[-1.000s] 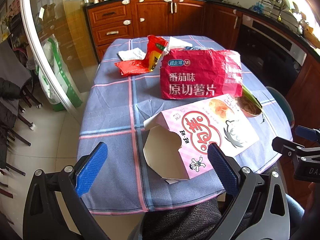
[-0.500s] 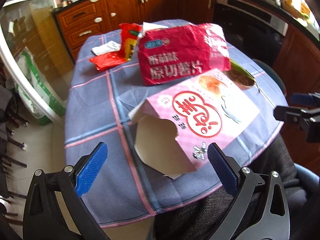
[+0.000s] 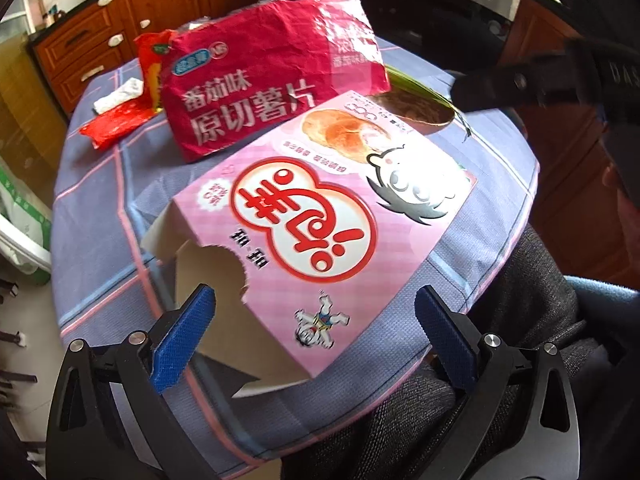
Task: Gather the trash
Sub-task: 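Grasp the red chip bag with the right tool while the left tool approaches the pink box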
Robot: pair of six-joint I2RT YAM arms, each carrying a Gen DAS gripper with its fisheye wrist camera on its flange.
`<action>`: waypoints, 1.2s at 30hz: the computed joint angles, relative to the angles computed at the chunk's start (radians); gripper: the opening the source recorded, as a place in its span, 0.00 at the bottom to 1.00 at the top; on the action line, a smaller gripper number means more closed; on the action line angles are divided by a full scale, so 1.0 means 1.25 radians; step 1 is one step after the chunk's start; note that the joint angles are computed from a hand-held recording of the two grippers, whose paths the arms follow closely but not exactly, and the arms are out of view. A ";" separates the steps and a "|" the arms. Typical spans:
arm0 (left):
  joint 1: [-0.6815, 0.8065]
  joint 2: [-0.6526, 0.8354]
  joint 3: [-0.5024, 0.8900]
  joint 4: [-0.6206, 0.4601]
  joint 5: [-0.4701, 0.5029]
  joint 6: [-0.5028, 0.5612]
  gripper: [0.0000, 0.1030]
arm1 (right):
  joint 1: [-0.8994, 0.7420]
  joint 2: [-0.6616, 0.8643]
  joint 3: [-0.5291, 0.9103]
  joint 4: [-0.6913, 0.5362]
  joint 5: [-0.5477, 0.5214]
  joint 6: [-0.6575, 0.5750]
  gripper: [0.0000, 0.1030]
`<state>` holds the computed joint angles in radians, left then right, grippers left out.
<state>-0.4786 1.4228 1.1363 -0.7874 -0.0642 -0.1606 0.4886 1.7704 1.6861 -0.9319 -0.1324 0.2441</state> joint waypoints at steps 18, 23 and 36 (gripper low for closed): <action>0.073 0.036 0.010 0.044 0.136 -0.020 0.97 | -0.062 0.392 0.522 -0.066 -0.190 -0.156 0.95; 0.080 0.026 -0.010 0.039 0.137 -0.035 0.97 | -0.046 0.378 0.496 -0.058 -0.210 -0.135 0.59; 0.113 -0.001 -0.038 0.058 0.175 -0.033 0.97 | 0.058 0.344 0.466 -0.093 -0.193 -0.210 0.53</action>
<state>-0.3371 1.4221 1.0892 -0.7148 0.1548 -0.2018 0.5610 2.2000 2.2684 -1.0480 -0.3737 -0.0187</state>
